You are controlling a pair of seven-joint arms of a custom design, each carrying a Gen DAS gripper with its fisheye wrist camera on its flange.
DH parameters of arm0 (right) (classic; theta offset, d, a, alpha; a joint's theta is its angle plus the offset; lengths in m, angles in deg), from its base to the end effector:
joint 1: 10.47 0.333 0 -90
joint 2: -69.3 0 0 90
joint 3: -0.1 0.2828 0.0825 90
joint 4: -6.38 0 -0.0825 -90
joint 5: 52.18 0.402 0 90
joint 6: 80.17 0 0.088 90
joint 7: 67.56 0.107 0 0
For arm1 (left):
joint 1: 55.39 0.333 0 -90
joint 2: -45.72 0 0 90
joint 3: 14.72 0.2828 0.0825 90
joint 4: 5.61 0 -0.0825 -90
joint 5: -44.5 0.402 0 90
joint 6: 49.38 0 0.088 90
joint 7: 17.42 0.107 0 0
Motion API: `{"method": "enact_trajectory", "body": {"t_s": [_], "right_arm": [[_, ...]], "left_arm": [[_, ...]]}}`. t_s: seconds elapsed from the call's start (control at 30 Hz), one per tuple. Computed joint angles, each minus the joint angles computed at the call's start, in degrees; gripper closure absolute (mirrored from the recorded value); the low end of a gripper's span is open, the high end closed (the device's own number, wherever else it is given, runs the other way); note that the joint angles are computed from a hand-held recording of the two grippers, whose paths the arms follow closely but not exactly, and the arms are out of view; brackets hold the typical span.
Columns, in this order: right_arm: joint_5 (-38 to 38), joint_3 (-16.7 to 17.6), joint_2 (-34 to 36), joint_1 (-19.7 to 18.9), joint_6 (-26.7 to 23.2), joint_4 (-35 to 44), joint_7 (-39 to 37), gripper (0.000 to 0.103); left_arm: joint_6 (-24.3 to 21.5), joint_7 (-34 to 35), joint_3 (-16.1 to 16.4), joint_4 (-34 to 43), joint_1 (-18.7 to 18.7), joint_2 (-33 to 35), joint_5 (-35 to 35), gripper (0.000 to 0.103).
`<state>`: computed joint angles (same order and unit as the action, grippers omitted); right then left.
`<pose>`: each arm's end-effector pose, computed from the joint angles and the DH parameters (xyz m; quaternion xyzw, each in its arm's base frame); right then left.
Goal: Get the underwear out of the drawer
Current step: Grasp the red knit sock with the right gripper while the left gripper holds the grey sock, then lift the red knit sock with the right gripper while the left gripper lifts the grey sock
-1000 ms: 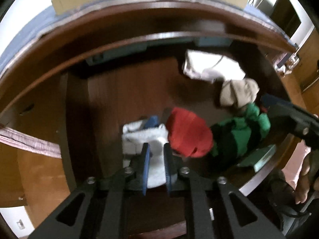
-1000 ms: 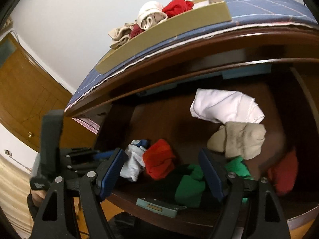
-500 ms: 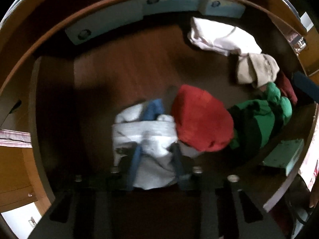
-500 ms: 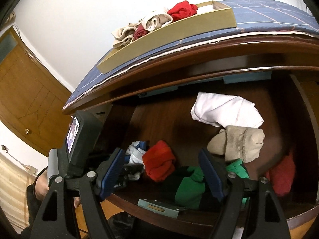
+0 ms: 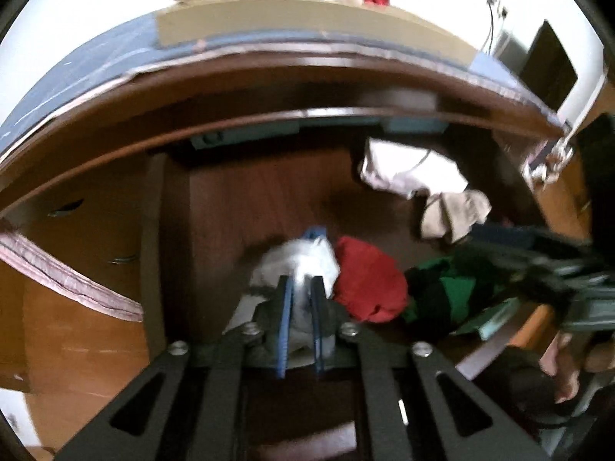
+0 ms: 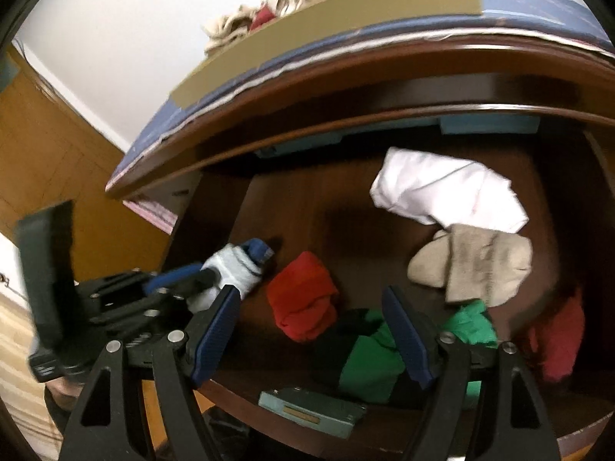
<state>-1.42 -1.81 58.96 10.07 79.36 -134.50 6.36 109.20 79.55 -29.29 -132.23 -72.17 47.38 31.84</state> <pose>0.4921 0.1292 0.3636 -0.6111 0.7171 0.0239 0.3342 0.5061 -0.2968 0.3807 -0.4985 0.8241 -0.2559 0.0826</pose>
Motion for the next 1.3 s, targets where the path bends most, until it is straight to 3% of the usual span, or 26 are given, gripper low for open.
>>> {"method": "enact_trajectory", "body": {"t_s": [0.07,0.13,0.27,0.4,0.53,0.6,0.63,0.67,0.73,0.87,1.03,1.17,1.3], "right_arm": [[-1.3,-0.1,2.1,-0.3,-3.4,2.4,0.0,0.025],[-3.7,0.7,4.4,-1.3,-6.5,4.7,1.5,0.025],[-9.4,3.0,7.8,-2.9,-9.1,7.8,5.1,0.025],[-17.7,4.8,10.8,-3.8,-12.2,10.9,10.5,0.025],[-28.7,6.1,14.6,-4.0,-16.3,15.5,16.1,0.025],[-29.1,6.5,16.3,-4.7,-19.7,17.8,17.2,0.026],[-29.6,6.7,17.0,-5.0,-21.0,18.8,17.5,0.03],[-31.4,6.7,17.7,-5.1,-22.5,19.7,18.8,0.041],[-34.2,6.8,18.5,-5.2,-23.4,20.5,21.1,0.053],[-31.7,7.4,17.2,-6.3,-20.1,17.9,19.1,0.072],[-15.1,7.3,10.8,-7.3,-8.8,8.8,10.2,0.074],[2.3,5.2,4.6,-4.6,-0.7,2.4,-1.8,0.074],[8.4,3.2,-1.6,-0.5,8.1,-2.6,-6.2,0.074]], "left_arm": [[1.8,3.8,0.0,-2.4,0.3,-2.4,-5.9,0.096],[1.6,5.3,0.2,-2.9,0.2,-2.9,-7.3,0.096],[-0.3,-2.9,0.3,-1.0,0.6,-0.6,3.7,0.096],[-3.9,-4.4,0.8,0.6,0.9,0.8,4.8,0.095],[-4.9,-2.5,0.9,-0.1,1.6,-0.5,-0.1,0.081],[-4.5,-3.4,1.0,-1.0,1.7,-1.6,1.7,0.074],[-4.4,-3.9,1.0,-1.4,1.7,-1.9,2.6,0.073],[-4.3,-3.9,1.1,-1.6,1.8,-2.2,2.8,0.071],[-4.5,-2.7,1.1,-1.7,1.8,-2.5,1.6,0.066],[-4.7,-1.6,0.9,-1.8,1.7,-2.7,1.2,0.059],[-7.1,-1.6,0.8,0.6,1.6,-0.3,1.1,0.058],[-11.3,-1.2,0.5,4.7,1.0,3.4,1.6,0.058],[-14.0,-7.4,1.2,8.6,-1.3,6.7,12.8,0.053]]}}
